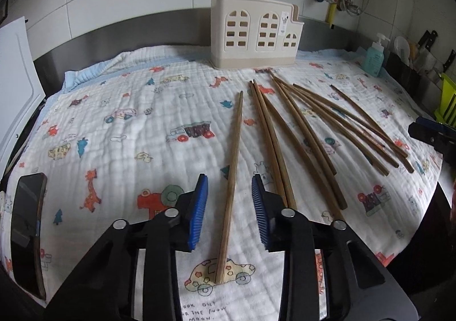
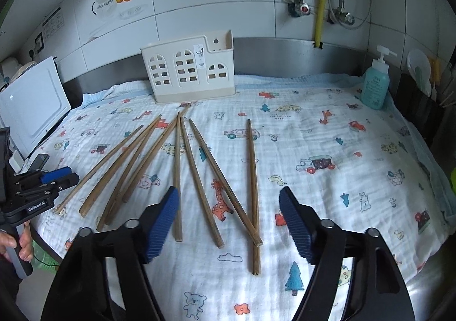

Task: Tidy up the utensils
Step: 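Lower the left tool onto one chopstick while the right tool lowers onto another, then close the left tool on its chopstick while the right tool closes on another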

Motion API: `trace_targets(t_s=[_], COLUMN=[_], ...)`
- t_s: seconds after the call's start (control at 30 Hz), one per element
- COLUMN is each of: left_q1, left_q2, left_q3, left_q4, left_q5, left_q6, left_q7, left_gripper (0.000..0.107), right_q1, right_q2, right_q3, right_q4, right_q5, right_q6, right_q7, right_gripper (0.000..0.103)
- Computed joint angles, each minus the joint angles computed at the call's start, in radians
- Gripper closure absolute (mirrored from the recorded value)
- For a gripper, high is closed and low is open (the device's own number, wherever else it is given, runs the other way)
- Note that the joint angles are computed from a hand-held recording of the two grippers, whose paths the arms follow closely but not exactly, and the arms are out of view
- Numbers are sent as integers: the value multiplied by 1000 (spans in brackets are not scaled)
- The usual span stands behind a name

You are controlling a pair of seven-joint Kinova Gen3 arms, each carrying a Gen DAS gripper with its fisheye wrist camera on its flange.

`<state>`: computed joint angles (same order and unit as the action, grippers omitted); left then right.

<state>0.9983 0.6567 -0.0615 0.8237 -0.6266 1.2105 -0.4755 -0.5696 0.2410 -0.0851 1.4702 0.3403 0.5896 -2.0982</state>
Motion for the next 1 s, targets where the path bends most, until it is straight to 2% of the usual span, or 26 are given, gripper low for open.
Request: trace_targets(t_s=[0.13, 0.2, 0.4, 0.5, 0.8, 1.0], left_q1=[-18, -26, -45, -46, -48, -46], left_q2=[6, 15, 27, 39, 47, 36], left_q3=[7, 10, 11, 6, -1, -4], left_q4=[-8, -23, -37, -58, -73, -51], left_q5=[22, 32, 61, 67, 79, 79], left_q6=[3, 14, 17, 29, 34, 13], left_q7=[-12, -28, -49, -61, -80, -64], left_gripper=[85, 88, 88, 88, 88, 88], right_q1=[25, 36, 61, 73, 106, 103], right_q2=[11, 20, 47, 59, 87, 132], right_q3=[-6, -8, -10, -12, -50, -49], right_q4=[-5, -14, -34, -42, -77, -148], right_q5=[-35, -53, -106, -134, -219, -239], right_q6=[2, 16, 45, 51, 45, 91], right_q7=[25, 45, 100, 128, 302, 436], right_gripper=[45, 53, 75, 81, 83, 86])
